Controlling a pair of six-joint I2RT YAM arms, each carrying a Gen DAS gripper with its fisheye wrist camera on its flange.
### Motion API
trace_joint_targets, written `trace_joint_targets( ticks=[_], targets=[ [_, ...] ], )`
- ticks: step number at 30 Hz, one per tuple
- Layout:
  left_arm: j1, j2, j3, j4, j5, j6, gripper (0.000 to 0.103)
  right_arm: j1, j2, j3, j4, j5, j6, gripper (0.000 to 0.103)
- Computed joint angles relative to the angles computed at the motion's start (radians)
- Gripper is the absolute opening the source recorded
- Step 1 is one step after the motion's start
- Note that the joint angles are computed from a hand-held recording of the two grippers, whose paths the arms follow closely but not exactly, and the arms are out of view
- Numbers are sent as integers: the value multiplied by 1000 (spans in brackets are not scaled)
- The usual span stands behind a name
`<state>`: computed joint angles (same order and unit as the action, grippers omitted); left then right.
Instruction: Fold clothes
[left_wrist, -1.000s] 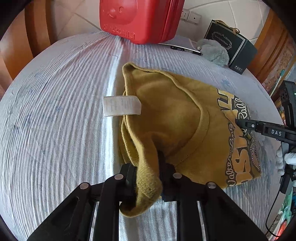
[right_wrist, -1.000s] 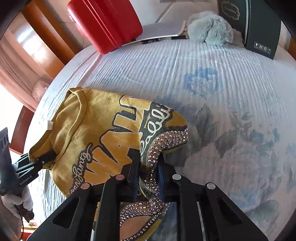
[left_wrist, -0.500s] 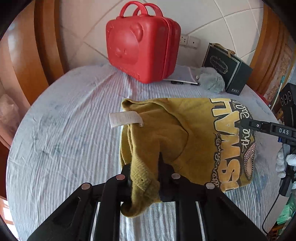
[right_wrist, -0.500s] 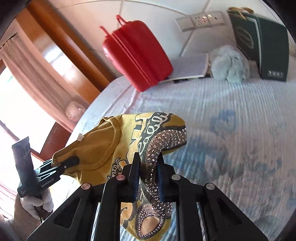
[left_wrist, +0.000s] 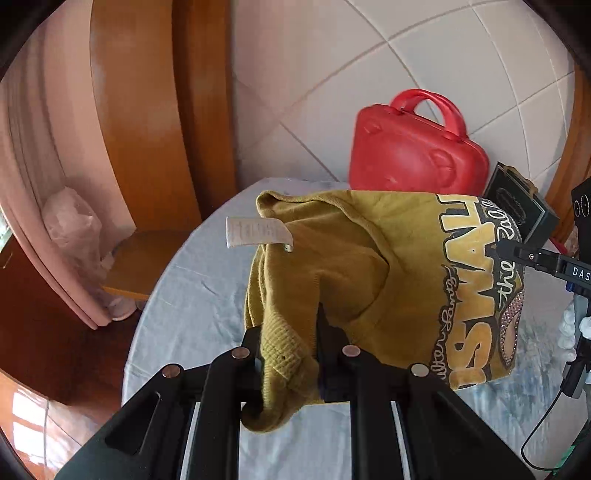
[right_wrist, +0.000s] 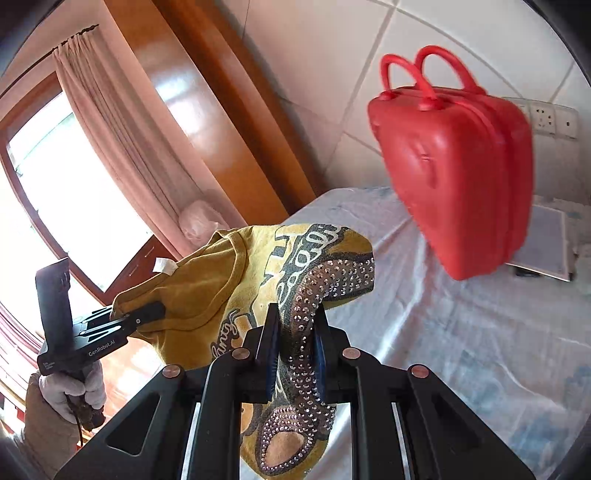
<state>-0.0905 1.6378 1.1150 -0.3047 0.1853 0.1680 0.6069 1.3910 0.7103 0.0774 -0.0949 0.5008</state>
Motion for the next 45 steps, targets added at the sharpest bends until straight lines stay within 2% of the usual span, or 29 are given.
trace_joint_targets(
  ticks=[3, 5, 9, 10, 12, 13, 14, 16, 17, 18, 19, 20, 21, 27, 29, 34, 39, 45],
  targets=[
    [132, 181, 203, -65, 66, 114, 15, 69, 266, 202, 73, 40, 77, 15],
    [195, 312, 350, -116, 101, 159, 15, 87, 409, 330, 78, 43, 116, 15],
    [261, 570, 594, -179, 131, 213, 16, 92, 695, 625, -26, 66, 114, 15],
    [268, 650, 668, -212, 113, 219, 21, 88, 772, 710, -74, 69, 112, 17],
    [268, 799, 815, -275, 37, 223, 26, 86, 887, 830, -192, 110, 107, 26],
    [274, 820, 831, -276, 27, 222, 27, 86, 945, 897, -253, 130, 106, 32],
    [279, 839, 842, -272, 17, 219, 28, 86, 977, 932, -288, 144, 109, 49],
    [289, 880, 872, -269, -4, 214, 52, 87, 1005, 956, -327, 165, 125, 74],
    [294, 890, 876, -261, -9, 214, 58, 85, 1005, 954, -325, 171, 130, 74],
    [296, 864, 840, -236, 2, 219, 74, 89, 992, 939, -327, 183, 138, 76],
    [298, 837, 807, -220, 21, 223, 81, 95, 979, 926, -331, 190, 144, 84],
    [300, 807, 772, -208, 44, 225, 81, 101, 966, 913, -333, 198, 151, 98],
    [301, 778, 739, -197, 67, 227, 81, 113, 944, 890, -330, 210, 159, 103],
    [290, 646, 565, -187, 154, 225, 81, 211, 862, 833, -352, 290, 212, 103],
    [275, 609, 501, -170, 132, 233, 81, 240, 844, 789, -320, 294, 260, 103],
    [245, 539, 386, -132, 70, 233, 81, 292, 889, 829, -378, 322, 320, 103],
    [259, 503, 329, -138, 111, 235, 81, 336, 887, 844, -432, 370, 363, 103],
    [253, 425, 205, -44, 92, 246, 81, 365, 866, 822, -446, 393, 403, 103]
  ],
)
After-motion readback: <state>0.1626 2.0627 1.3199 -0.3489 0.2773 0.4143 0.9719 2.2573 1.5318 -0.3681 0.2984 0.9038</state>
